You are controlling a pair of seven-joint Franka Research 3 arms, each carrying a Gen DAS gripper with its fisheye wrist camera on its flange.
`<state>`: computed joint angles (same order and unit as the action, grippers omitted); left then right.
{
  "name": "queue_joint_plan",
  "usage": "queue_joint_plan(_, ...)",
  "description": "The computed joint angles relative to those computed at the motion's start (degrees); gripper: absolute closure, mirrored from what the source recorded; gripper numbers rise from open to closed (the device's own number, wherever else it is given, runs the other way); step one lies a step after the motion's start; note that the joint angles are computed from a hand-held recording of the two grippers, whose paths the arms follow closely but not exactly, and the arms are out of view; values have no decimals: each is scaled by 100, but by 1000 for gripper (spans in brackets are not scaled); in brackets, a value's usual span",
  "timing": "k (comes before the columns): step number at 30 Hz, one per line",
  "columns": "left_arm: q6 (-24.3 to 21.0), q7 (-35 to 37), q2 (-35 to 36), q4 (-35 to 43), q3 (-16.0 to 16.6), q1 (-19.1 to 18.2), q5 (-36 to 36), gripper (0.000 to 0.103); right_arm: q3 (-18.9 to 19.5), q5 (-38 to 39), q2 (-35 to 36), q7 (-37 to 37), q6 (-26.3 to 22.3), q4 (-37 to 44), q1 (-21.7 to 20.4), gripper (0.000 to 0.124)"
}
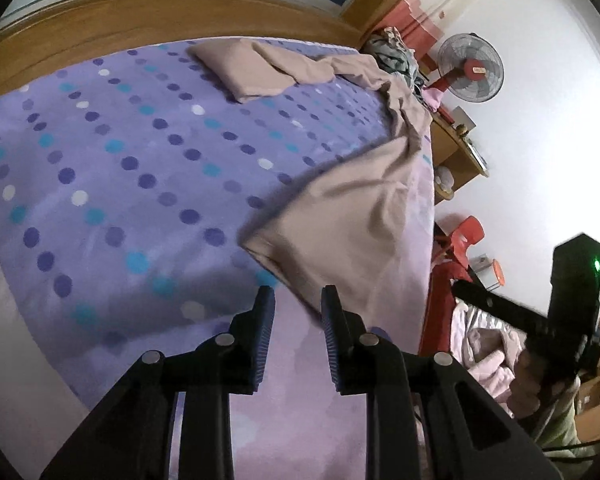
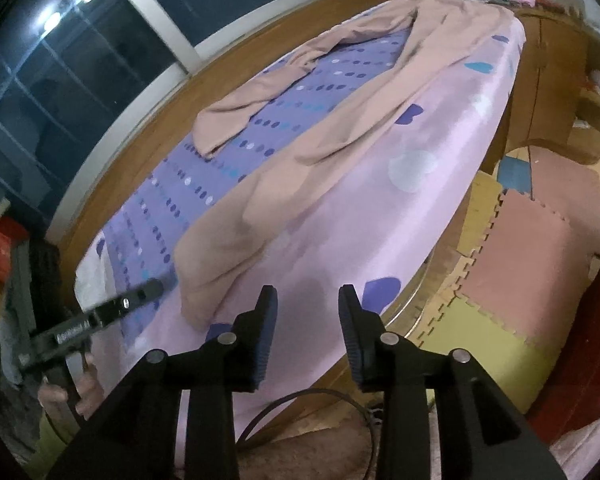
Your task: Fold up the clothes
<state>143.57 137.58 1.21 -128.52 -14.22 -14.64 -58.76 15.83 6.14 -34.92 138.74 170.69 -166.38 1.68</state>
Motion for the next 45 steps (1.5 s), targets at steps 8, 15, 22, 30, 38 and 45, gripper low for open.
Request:
queue_joint_plan(8,669,-950,-19,11,-105,-216,584,80,-1271,580,168,-1180,385,-175,663,91)
queue_joint_plan(15,1705,-2830,454,339,-324,-431,1546,80,-2621,625,445,-3392,177,234,1036,91)
queue_joint_plan(22,2488,-5722,960,775,-188,-882,3631,80,-3878,609,729,-5998,-508,1097,1453,91)
queue_joint_plan(30,2206,-8415,1119,1105,509,-1476,5856,80,-4788,1577,1503,-8240,-1438,2308,2084,91)
queue_joint_plan(38,1885,-8256,1634,1782,86,-701,6356,80,-4590,2152,2754,-9155,-2110,3607,2032,91)
queue_joint_plan(45,1418,-7875,2482,3004,-194,-261,6470,80,-4073,1574,3941,-9760,-2405,4933,1583,90)
